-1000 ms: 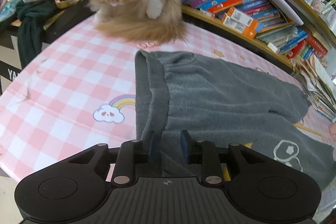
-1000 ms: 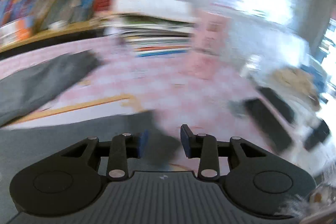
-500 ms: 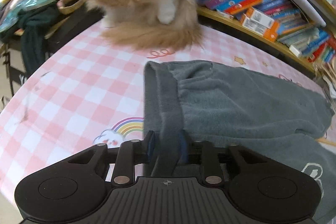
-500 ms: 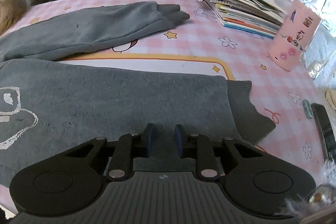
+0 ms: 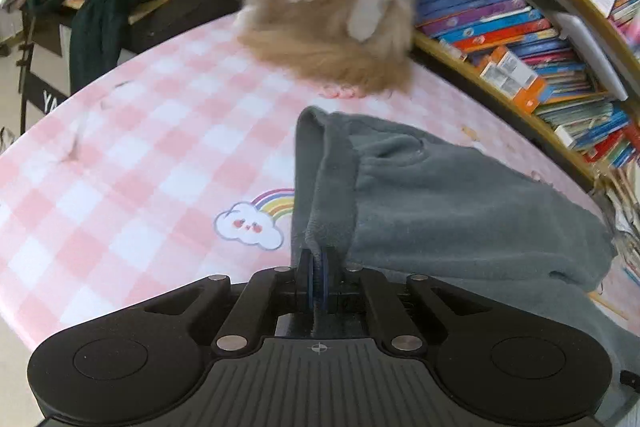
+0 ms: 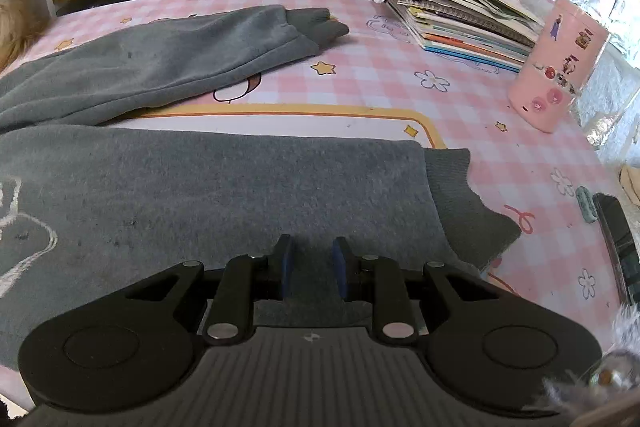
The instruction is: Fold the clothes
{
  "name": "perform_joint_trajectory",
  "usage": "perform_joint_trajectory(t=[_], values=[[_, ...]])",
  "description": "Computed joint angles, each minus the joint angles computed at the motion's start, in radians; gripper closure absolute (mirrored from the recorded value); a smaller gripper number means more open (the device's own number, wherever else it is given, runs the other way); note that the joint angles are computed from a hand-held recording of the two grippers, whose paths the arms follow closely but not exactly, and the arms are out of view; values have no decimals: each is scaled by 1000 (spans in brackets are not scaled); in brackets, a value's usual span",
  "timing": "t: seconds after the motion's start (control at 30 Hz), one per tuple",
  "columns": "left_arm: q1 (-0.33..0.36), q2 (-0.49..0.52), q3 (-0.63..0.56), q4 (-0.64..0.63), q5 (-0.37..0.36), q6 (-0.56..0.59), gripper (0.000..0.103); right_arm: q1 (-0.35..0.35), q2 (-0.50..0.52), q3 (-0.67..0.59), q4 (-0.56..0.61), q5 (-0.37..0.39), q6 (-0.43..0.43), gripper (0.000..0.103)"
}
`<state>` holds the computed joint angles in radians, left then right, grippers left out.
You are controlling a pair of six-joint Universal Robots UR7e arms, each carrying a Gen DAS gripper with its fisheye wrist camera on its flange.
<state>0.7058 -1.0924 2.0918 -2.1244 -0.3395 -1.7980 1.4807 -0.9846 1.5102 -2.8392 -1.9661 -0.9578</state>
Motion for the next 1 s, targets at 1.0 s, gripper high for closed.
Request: perform_joint_trajectory(t=[1.0], values=[[32, -51, -112, 487, -75, -145, 64, 6, -35, 43, 99, 62, 1, 71]])
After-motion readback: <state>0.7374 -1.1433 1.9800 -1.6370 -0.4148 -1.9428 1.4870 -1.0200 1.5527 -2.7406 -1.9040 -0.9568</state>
